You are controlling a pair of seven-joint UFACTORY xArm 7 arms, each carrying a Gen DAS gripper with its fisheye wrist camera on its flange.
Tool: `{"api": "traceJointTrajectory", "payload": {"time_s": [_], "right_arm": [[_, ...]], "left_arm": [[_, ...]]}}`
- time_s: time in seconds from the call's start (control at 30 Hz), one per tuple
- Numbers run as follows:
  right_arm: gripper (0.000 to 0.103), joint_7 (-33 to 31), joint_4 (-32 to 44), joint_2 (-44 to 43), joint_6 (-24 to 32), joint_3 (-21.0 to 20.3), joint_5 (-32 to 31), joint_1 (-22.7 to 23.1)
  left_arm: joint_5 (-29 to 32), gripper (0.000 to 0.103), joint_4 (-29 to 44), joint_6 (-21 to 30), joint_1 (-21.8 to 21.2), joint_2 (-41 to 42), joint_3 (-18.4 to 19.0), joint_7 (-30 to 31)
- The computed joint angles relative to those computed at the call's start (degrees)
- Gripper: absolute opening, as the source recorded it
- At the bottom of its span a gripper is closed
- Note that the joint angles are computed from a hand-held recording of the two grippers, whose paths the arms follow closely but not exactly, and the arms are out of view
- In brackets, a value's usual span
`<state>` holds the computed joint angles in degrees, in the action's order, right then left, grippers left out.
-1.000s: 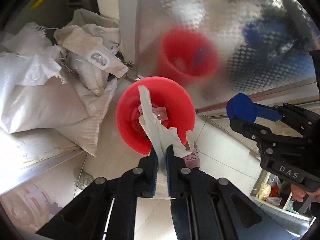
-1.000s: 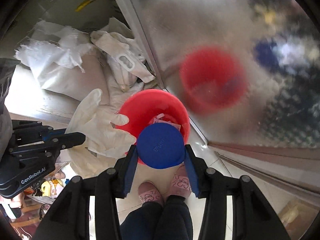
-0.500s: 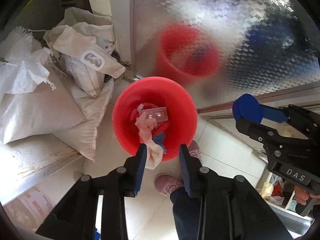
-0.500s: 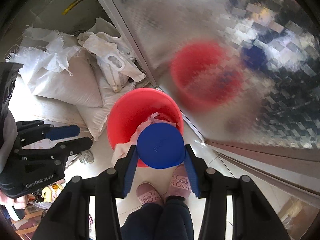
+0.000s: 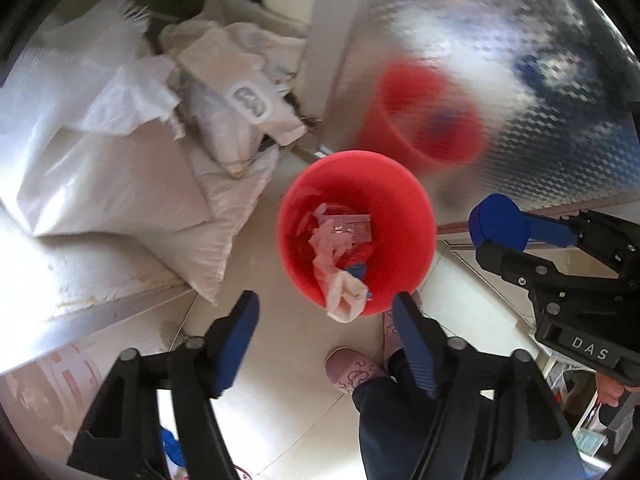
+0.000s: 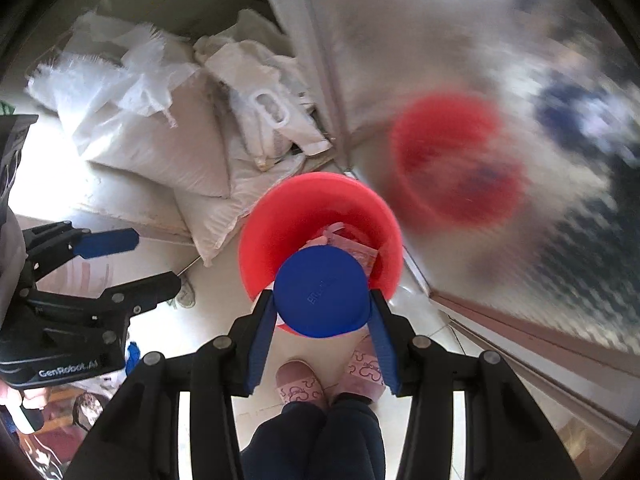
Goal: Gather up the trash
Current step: 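Open both tools to drop the gloves and lid into the red bucket, then raise both tools back up to the counter beside the sink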
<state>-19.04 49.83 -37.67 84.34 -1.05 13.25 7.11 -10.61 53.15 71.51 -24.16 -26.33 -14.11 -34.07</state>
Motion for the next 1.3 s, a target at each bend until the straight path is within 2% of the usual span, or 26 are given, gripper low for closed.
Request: {"api": "traceJointTrajectory", "payload": {"time_s": [0.2, 0.7, 0.77, 0.83, 0.87, 1.1, 1.3], "right_arm": [[0.043, -1.89, 0.14, 0.84, -0.33, 0.85, 0.83, 1.65], [0.043, -3.43, 0.68, 3.48, 0.63, 2.3, 0.39, 3.16], [0.047, -3.4, 0.72, 3.85, 1.03, 2.61, 0.02, 3.26], [0.063, -3.51, 0.52, 3.37, 0.87, 2.57, 0.06, 3.31], [0.065, -3.6, 0.41, 3.08, 0.81, 2.38, 0.37, 3.33], [0.069, -3.25, 1.63, 2.18, 2.8, 2.35, 0.27, 3.29], [0.069, -2.84, 6.15, 1.01, 6.87, 1.74, 0.28, 3.06]], "left_arm": [[0.02, 0.083, -2.78, 1.12, 0.72, -3.14, 0.6, -0.99], [0.23, 0.084, -4.31, 1.59, 1.66, -5.06, 0.39, -3.78], [0.34, 0.084, -4.33, 2.11, 1.73, -5.39, 0.44, -4.0], [0.27, 0.084, -4.36, 2.25, 1.74, -5.7, 0.28, -4.46], [0.21, 0.084, -4.41, 2.32, 1.68, -5.93, 0.3, -4.48], [0.9, 0.084, -2.43, 5.06, 1.69, -7.26, -0.32, -5.55], [1.97, 0.084, 3.59, 10.54, 2.02, -8.24, -1.16, -7.13]]}}
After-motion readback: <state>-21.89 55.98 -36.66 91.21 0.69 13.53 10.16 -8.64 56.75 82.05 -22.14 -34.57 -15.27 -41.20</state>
